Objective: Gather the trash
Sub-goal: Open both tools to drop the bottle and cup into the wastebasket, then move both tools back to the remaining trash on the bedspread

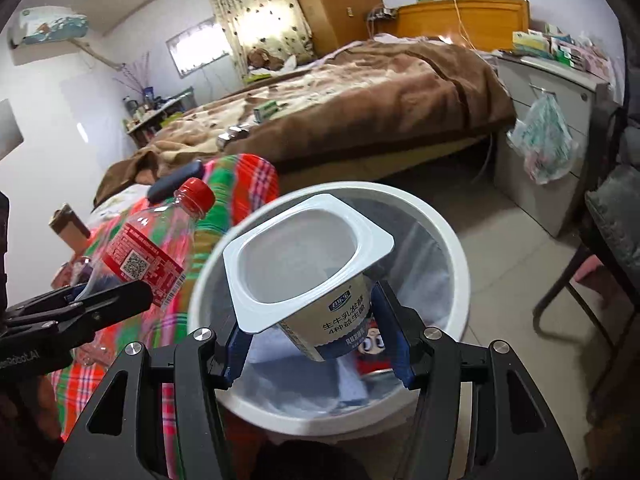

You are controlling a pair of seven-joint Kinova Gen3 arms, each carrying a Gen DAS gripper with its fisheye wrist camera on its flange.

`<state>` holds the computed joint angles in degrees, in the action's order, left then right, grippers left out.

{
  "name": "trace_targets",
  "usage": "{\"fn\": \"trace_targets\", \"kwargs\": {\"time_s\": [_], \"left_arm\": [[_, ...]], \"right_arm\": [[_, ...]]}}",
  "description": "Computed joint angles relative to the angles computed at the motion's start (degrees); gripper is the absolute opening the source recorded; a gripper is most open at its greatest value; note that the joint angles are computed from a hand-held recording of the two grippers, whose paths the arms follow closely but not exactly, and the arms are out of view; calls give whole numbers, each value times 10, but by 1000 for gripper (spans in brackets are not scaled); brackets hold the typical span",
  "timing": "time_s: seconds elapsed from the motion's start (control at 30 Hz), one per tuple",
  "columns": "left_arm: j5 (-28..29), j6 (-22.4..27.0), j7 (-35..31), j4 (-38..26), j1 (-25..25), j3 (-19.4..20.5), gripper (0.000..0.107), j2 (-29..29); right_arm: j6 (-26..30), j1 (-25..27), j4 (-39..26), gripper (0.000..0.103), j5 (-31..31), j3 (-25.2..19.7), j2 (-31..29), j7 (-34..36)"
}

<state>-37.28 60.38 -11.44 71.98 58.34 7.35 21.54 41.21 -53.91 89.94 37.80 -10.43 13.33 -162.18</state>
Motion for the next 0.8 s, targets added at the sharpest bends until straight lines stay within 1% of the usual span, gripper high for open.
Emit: {"fn": "trace_targets", "kwargs": {"time_s": [0.1, 0.23, 0.33, 0.43, 0.5, 0.6, 0.67, 0.8], "left_arm": [[13, -4, -18, -17, -8, 2, 62, 17], [24, -6, -31, -32, -8, -8, 63, 30], [23, 6, -37, -42, -2, -15, 63, 36], [18, -3, -27, -30, 3, -20, 68, 28], [14, -5, -18, -24, 6, -21, 69, 24], [4, 2, -10, -20, 11, -20, 69, 19], [-3, -2, 0, -10, 13, -18, 69, 12], [-23, 11, 24, 0, 24, -15, 69, 1]], "right_arm": [[7, 7, -4, 59, -13, -1, 2, 17], [9, 12, -6, 59, -21, 0, 3, 31], [29, 9, -15, 59, -23, 1, 7, 36], [46, 2, -20, 60, -19, 5, 12, 28], [41, 6, -15, 61, -23, 5, 10, 25], [47, 2, -16, 62, -18, 4, 8, 17], [52, -4, -14, 62, -7, 4, 5, 9], [49, -8, -9, 62, 9, 1, -1, -8]]}}
